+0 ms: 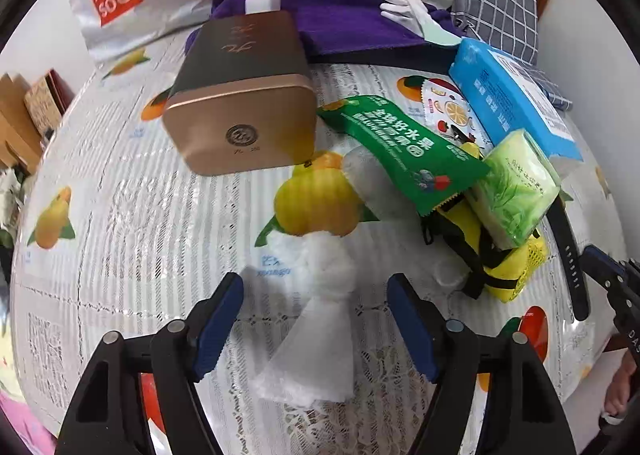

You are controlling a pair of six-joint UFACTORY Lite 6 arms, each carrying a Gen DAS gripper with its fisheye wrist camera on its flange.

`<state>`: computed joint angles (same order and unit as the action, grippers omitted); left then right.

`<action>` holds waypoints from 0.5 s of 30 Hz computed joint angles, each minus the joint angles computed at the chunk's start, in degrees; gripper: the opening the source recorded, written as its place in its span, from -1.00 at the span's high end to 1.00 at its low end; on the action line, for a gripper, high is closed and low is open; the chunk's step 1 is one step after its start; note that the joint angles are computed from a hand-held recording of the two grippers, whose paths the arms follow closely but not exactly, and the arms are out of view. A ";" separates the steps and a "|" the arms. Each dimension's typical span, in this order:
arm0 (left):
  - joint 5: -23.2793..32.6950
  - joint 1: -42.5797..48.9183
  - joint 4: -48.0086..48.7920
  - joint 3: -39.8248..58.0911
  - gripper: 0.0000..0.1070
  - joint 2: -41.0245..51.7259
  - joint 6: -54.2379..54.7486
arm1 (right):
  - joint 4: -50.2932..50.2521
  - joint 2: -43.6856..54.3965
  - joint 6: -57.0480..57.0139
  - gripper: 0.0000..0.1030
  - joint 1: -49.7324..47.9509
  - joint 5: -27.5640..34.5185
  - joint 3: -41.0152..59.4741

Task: Organize soft objects
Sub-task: 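Grasp the white tissue with the left gripper while the right gripper lifts the strap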

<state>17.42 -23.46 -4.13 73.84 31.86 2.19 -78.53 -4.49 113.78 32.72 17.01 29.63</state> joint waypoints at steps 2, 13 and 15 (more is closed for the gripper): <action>-1.16 -0.51 3.05 -0.80 0.16 -0.52 -3.47 | 0.56 -1.36 0.91 0.89 -0.33 -0.22 -2.30; 0.88 2.55 -3.36 -3.72 0.56 -6.66 2.47 | -9.31 2.93 11.33 0.43 -5.28 -4.61 -1.70; 1.12 3.20 -5.11 -4.28 0.56 -7.57 4.07 | -18.00 5.49 19.49 0.25 -5.09 -3.68 -0.30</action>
